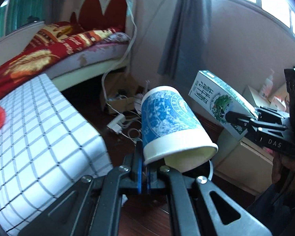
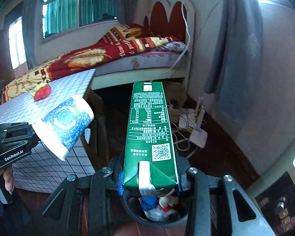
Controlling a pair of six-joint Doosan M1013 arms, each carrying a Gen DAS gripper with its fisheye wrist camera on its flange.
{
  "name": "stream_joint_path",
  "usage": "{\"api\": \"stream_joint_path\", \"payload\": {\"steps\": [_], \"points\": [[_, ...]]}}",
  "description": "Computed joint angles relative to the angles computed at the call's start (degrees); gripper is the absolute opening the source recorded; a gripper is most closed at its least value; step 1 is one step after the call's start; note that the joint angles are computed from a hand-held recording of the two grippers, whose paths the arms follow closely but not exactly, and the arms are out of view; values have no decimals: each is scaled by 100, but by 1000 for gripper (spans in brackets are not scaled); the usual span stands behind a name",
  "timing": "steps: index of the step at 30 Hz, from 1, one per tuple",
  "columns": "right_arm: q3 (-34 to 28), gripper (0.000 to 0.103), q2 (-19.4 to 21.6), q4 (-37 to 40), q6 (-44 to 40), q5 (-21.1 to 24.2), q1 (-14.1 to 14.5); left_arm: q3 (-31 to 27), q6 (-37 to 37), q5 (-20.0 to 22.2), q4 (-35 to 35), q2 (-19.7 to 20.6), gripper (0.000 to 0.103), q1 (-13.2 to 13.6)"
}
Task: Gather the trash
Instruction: 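Carry the paper cup and green carton toward the black bin, then open both tools over the black bin to drop cup and carton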
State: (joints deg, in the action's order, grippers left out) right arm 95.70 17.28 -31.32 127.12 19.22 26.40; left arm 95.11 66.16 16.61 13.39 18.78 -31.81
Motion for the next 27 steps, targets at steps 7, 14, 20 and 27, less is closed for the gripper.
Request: {"api": "stream_joint_path", "payload": {"steps": [7, 14, 20, 27], "points": [[253, 39, 14, 917, -891, 191, -211, -293, 1210, 373, -1164, 359, 4, -94], [366, 39, 219, 1944, -1963, 507, -400, -562, 1804, 860, -1711, 744, 4, -155], [220, 39, 560, 2536, -2612, 805, -517, -830, 2105, 1293, -2062, 1095, 4, -156], [-44, 47, 901, 2827, -3039, 1089, -552, -1218, 2421, 1791, -2357, 1443, 7, -140]]}}
